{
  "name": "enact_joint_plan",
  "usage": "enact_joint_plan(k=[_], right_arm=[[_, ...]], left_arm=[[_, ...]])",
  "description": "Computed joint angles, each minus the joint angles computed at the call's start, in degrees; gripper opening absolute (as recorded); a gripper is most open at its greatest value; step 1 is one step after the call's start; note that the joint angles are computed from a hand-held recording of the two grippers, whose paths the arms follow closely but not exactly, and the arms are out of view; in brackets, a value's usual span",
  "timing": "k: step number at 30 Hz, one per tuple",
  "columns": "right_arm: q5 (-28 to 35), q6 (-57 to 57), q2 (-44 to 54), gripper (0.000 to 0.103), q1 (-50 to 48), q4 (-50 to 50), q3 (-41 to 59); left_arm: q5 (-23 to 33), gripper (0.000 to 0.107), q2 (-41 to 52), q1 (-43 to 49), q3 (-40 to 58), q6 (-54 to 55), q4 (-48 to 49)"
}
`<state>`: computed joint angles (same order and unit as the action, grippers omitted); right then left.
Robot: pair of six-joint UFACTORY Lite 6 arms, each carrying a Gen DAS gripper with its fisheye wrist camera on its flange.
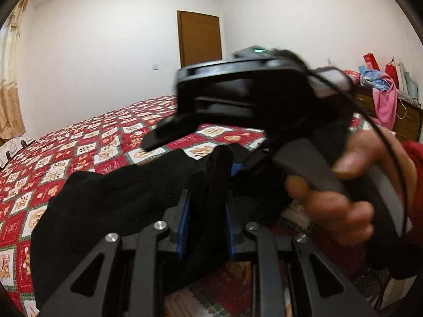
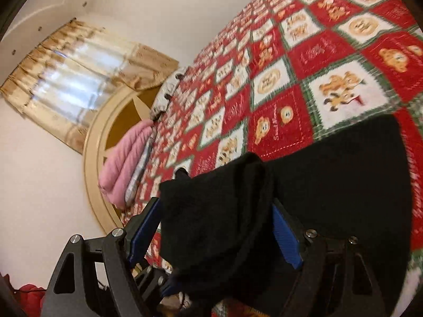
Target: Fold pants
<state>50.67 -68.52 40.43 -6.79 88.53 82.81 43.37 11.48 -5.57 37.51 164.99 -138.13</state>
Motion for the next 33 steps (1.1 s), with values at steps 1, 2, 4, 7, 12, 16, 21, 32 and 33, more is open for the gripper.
enact_joint_plan(k=[1, 2, 4, 7, 12, 16, 21, 32, 33], right_arm=[[-0.44, -0.42, 0.01, 0.077, 0.54, -0.3, 0.2], [-1.91, -0.57, -0.31, 0.058, 1.73, -1.39, 0.42], [-4.99, 3.03, 0.34, 0.026, 3.58, -5.74, 2.09], [-7.87, 2.9, -1.69, 0.018, 4.2, -7.17, 0.7], [-13.16, -5.5, -12.78, 0.017, 3.56, -5.81, -5.2], [-19.39, -6.0, -17.65, 0.017, 1.97, -11.31, -7.6], [-25.06, -6.66, -11.82, 0.017, 0.02, -15.62, -8.51], [-28.29, -4.18, -16.07, 0.017, 1.39, -20.85, -12.93], [-28.05, -4.65, -16.57, 0.017, 1.08, -20.76, -13.4]], left_arm=[[0.02, 0.025, 0.01, -0.29, -0.28, 1.08, -0.75], [-0.08, 0.025, 0.15, -0.64, -0.33, 2.04, -1.6], [-0.54, 0.025, -0.22, -1.07, -0.58, 2.22, -2.29], [-1.18, 0.025, -0.9, -0.75, 0.38, -1.29, 0.52], [-0.68, 0.026, -4.41, -4.71, 0.88, -1.3, -2.8], [-4.51, 0.03, -2.85, -9.07, 5.51, -7.76, -0.1], [-8.48, 0.033, -1.85, -6.8, 7.82, -22.38, 15.63], [-10.58, 0.057, 1.4, 12.96, 19.12, -38.68, 28.4], [-11.54, 0.057, 2.73, 13.78, 20.06, -38.24, 28.42]])
